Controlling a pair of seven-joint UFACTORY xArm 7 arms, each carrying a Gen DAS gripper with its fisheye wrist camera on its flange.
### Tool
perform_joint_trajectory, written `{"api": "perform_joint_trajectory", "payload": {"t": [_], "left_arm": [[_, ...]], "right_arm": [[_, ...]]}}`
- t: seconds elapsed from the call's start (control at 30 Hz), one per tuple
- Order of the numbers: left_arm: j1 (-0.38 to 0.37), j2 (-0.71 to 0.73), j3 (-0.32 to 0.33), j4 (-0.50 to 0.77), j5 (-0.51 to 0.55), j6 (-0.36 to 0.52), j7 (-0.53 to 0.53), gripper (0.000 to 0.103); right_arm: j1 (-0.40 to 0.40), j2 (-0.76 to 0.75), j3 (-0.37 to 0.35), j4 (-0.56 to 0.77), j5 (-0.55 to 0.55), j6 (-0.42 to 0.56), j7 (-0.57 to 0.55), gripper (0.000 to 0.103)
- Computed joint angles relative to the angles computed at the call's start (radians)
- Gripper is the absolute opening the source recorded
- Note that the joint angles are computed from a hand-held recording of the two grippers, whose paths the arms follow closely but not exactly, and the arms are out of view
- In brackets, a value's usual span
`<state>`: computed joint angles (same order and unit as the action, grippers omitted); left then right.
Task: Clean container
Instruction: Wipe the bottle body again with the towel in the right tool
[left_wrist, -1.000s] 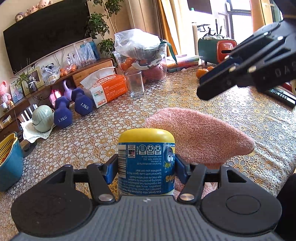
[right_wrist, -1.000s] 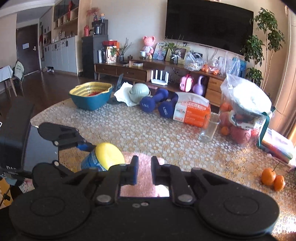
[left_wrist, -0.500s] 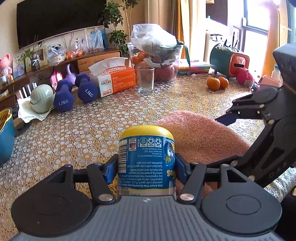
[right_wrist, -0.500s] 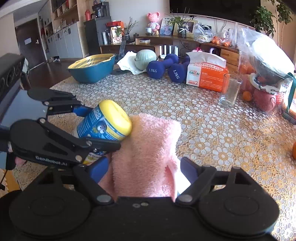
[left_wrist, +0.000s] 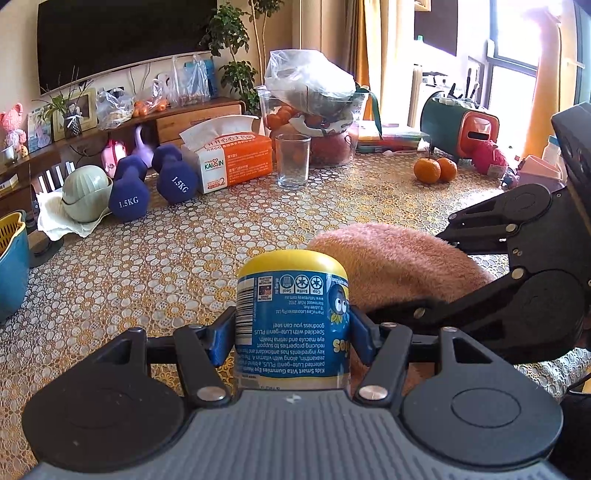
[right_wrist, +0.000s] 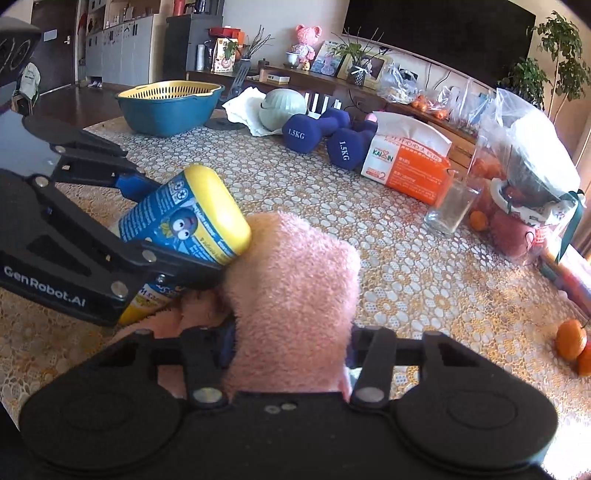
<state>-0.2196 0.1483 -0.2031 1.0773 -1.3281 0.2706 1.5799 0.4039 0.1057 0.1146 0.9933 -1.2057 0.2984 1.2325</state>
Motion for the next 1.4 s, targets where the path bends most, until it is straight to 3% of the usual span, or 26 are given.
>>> {"api": "perform_joint_trajectory", "payload": {"t": [0.07,0.1,0.13,0.23,0.37,0.43,0.5,0.57,0.87,1.07,1.17,1.27,1.4], "left_arm": [[-0.001,-0.014,0.000,-0.012,0.006,-0.001,0.002,0.062],[-0.003,-0.021,0.001,-0.019,0.011,-0.001,0.003,0.062],[-0.007,-0.030,0.000,-0.027,0.014,-0.003,0.007,0.062],[-0.027,-0.062,-0.007,-0.061,-0.007,-0.028,0.068,0.062],[-0.068,-0.105,-0.008,-0.106,-0.033,-0.040,0.138,0.062],[-0.097,-0.114,-0.013,-0.120,-0.058,-0.078,0.185,0.062],[-0.118,-0.113,-0.012,-0.125,-0.032,-0.089,0.166,0.062],[-0.132,-0.108,-0.013,-0.125,-0.029,-0.092,0.170,0.062],[-0.145,-0.060,-0.024,-0.094,-0.069,-0.126,0.222,0.062],[-0.129,-0.013,-0.033,-0.076,-0.020,-0.124,0.169,0.062],[-0.111,-0.006,-0.045,-0.067,-0.061,-0.108,0.209,0.062],[-0.102,0.001,-0.045,-0.059,-0.053,-0.091,0.201,0.062],[-0.102,-0.001,-0.050,-0.060,-0.135,-0.100,0.297,0.062]], "right_arm": [[-0.002,-0.039,-0.001,-0.027,-0.022,-0.002,0.043,0.031],[-0.008,-0.063,0.001,-0.045,-0.036,-0.006,0.074,0.014],[-0.017,-0.092,0.006,-0.063,-0.045,-0.001,0.104,0.009],[-0.060,-0.204,0.028,-0.136,-0.104,0.006,0.224,0.009],[-0.122,-0.372,0.045,-0.240,-0.090,-0.048,0.255,0.009],[-0.138,-0.450,0.049,-0.281,-0.061,-0.067,0.220,0.009],[-0.140,-0.503,0.037,-0.312,-0.013,-0.121,0.169,0.009],[-0.110,-0.532,0.017,-0.328,0.062,-0.154,0.068,0.009],[-0.166,-0.354,0.104,-0.244,0.176,-0.261,-0.078,0.009],[-0.291,-0.231,0.212,-0.165,0.114,-0.276,-0.027,0.009],[-0.269,-0.173,0.182,-0.138,0.105,-0.244,-0.036,0.009],[-0.259,-0.138,0.142,-0.111,0.003,-0.259,0.068,0.009],[-0.214,-0.082,0.091,-0.091,0.100,-0.207,-0.028,0.009]]}}
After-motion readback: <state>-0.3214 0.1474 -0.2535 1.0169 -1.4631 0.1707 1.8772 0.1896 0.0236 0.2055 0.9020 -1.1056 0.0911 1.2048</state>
